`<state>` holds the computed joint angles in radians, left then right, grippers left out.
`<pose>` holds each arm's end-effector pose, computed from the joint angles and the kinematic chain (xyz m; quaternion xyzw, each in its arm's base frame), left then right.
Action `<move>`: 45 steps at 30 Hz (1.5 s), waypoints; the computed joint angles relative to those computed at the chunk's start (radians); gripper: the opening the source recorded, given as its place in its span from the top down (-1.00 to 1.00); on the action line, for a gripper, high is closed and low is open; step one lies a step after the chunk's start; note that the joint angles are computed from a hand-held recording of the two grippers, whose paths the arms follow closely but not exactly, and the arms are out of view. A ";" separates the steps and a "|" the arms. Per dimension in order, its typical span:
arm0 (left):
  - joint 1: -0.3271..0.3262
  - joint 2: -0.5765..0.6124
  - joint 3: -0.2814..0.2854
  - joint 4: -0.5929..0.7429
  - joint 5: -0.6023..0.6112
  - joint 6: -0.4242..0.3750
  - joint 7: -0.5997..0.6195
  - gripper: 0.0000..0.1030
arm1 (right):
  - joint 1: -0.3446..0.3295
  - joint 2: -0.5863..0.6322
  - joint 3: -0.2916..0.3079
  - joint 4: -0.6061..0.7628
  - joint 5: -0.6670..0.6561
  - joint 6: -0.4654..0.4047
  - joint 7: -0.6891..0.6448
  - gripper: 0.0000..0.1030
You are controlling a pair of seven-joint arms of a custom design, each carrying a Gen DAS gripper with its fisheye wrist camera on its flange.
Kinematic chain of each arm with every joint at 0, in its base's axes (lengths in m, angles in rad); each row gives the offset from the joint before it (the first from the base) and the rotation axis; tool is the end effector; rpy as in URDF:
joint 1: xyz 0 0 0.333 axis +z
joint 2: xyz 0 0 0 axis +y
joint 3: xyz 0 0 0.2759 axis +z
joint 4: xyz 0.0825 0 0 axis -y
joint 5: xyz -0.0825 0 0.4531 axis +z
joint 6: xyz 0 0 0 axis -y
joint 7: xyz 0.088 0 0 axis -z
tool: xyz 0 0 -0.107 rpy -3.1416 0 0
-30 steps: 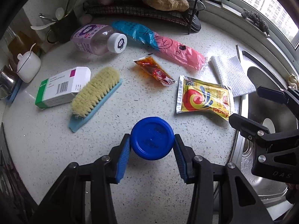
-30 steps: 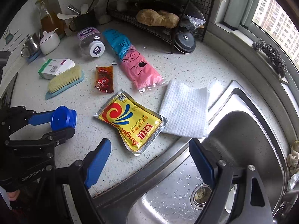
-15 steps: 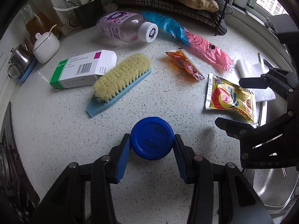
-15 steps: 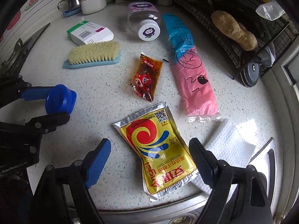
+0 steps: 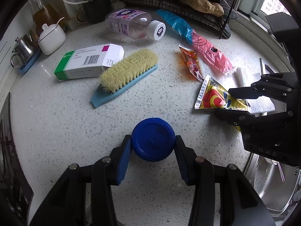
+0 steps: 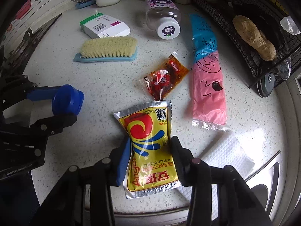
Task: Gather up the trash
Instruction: 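Grasp the blue lid with the left tool while the right tool grasps the yellow yeast packet, then carry the blue lid and yellow packet down over the red bin with both tools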
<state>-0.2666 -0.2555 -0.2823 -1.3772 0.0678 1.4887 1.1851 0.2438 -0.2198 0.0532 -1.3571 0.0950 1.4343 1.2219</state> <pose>0.4217 -0.2838 0.8182 -0.6404 0.7441 -0.1473 0.1202 0.4852 0.1653 0.8090 -0.8904 0.4287 -0.0797 0.1304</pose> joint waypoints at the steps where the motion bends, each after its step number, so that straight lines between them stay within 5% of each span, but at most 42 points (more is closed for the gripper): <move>1: 0.001 -0.018 0.005 -0.015 -0.002 0.000 0.002 0.17 | 0.003 -0.010 0.009 -0.011 -0.016 0.007 0.006 0.30; 12: 0.029 -0.188 0.044 -0.133 -0.060 0.016 0.056 0.17 | 0.046 -0.146 0.058 -0.087 -0.040 0.094 0.151 0.30; 24: 0.038 -0.402 0.080 -0.273 -0.118 0.005 0.125 0.17 | 0.079 -0.257 0.103 -0.134 -0.035 0.073 0.303 0.30; 45: 0.023 -0.885 0.137 -0.612 -0.233 -0.272 0.124 0.17 | 0.209 -0.571 0.208 -0.446 0.070 0.016 0.603 0.30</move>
<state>-0.2439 -1.1405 -0.1457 -1.9890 -0.1648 1.2172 1.3090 0.4527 -0.7906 0.2613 -1.8028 0.1655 1.4499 1.8246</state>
